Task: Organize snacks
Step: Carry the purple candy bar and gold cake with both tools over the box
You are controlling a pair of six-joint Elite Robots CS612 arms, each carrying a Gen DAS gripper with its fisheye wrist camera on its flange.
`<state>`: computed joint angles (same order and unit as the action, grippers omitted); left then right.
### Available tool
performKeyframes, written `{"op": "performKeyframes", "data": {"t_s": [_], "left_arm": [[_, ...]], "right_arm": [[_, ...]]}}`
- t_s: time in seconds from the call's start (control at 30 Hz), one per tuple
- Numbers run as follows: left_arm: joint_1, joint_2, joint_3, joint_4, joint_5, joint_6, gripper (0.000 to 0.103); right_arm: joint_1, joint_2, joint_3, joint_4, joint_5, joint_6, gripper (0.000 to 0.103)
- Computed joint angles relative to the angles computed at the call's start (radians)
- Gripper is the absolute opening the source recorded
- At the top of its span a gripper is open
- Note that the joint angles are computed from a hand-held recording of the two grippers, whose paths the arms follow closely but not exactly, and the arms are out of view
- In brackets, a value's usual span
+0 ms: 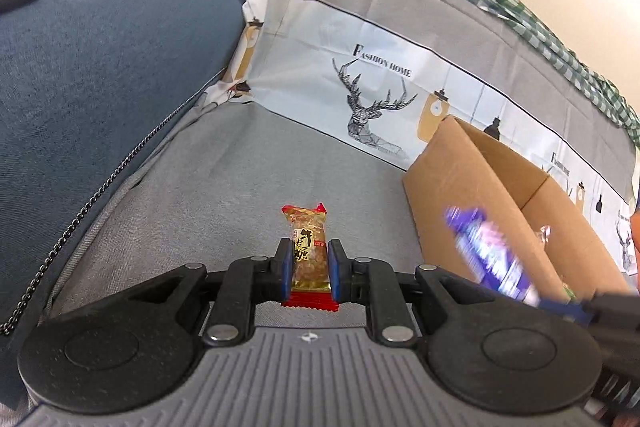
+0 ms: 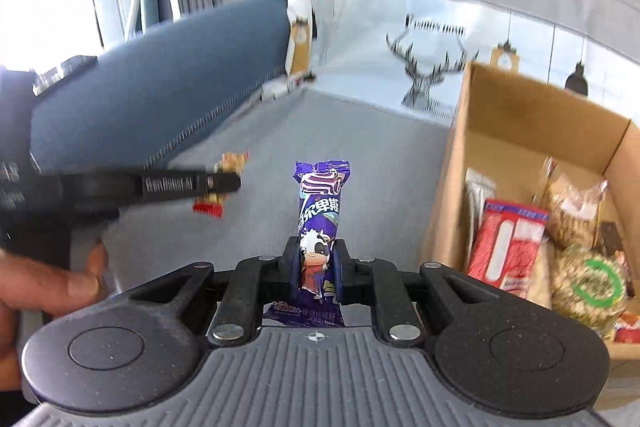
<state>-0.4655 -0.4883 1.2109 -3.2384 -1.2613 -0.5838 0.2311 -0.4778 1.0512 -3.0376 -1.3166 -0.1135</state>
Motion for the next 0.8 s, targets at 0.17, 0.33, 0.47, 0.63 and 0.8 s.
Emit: {"op": "performKeyframes", "data": {"t_s": [0.17, 0.33, 0.47, 0.63, 0.8], "left_arm": [[-0.014, -0.012, 0.028, -0.046, 0.04, 0.03, 0.019], [-0.022, -0.028, 0.045, -0.037, 0.048, 0.03, 0.019], [-0.032, -0.045, 0.054, -0.009, 0.043, 0.029, 0.019], [-0.046, -0.06, 0.046, -0.002, 0.037, 0.04, 0.019], [-0.062, -0.067, 0.008, 0.025, 0.036, 0.078, 0.019]], "right_arm": [[-0.024, -0.017, 0.041, -0.121, 0.036, 0.056, 0.017], [-0.047, -0.027, 0.072, -0.187, 0.018, 0.088, 0.017], [-0.066, -0.033, 0.093, -0.229, -0.025, 0.11, 0.017], [-0.088, -0.038, 0.107, -0.261, -0.064, 0.175, 0.017], [-0.106, -0.041, 0.114, -0.27, -0.093, 0.272, 0.017]]}}
